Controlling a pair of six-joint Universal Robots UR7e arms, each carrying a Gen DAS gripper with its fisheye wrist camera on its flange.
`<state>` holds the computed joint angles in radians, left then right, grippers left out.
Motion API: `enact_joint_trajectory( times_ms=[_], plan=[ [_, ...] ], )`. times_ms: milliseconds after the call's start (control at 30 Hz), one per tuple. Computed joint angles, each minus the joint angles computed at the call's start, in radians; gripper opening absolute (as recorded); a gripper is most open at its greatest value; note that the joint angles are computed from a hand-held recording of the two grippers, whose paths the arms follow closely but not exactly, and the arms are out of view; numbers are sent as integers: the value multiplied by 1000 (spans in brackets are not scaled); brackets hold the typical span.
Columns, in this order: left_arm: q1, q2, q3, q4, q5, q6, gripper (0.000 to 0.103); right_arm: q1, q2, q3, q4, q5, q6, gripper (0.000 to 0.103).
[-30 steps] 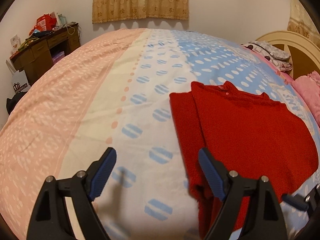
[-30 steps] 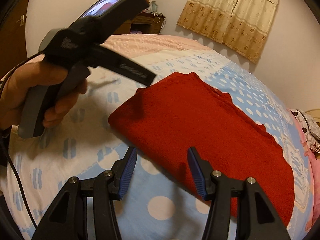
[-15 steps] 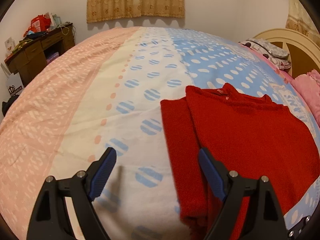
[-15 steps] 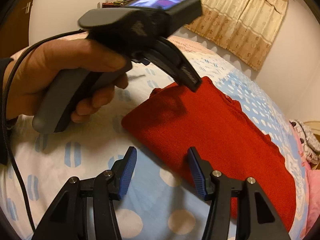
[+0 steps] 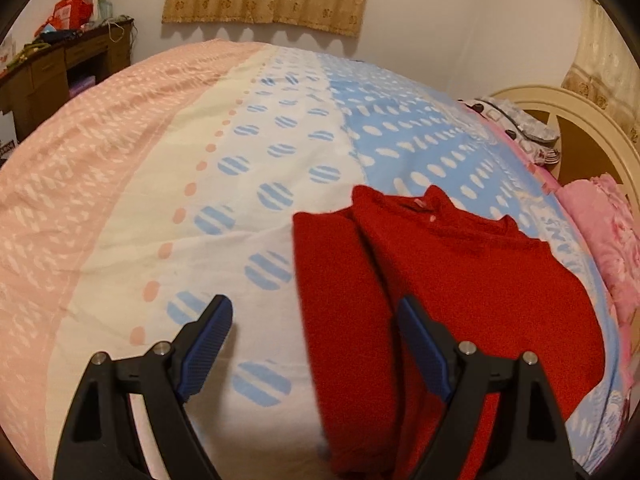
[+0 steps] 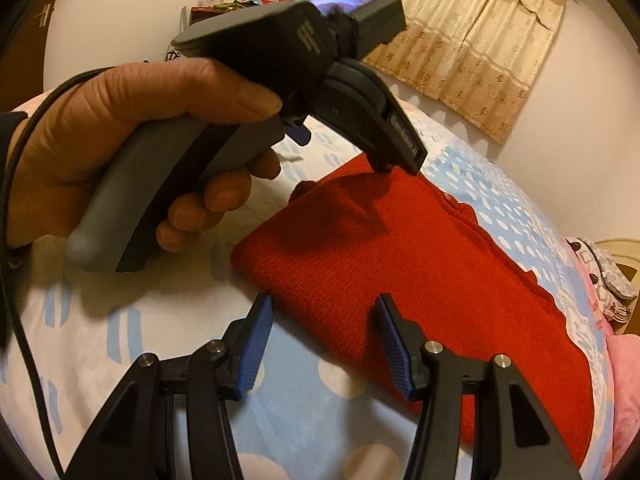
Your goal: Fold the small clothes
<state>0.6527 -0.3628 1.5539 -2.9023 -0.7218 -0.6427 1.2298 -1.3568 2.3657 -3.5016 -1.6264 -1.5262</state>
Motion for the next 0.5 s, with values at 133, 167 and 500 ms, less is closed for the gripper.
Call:
enact_joint_trajectory(
  times_ms=[133, 167, 500],
  plan=[
    [5, 15, -24, 9, -12, 22, 87, -6, 18, 19, -64, 9, -22, 54],
    [4, 12, -21, -7, -14, 29, 87, -7, 24, 25, -85, 12, -31, 54],
    [12, 0, 14, -129, -47, 32, 87, -16, 36, 53, -147, 34, -46, 54]
  ],
)
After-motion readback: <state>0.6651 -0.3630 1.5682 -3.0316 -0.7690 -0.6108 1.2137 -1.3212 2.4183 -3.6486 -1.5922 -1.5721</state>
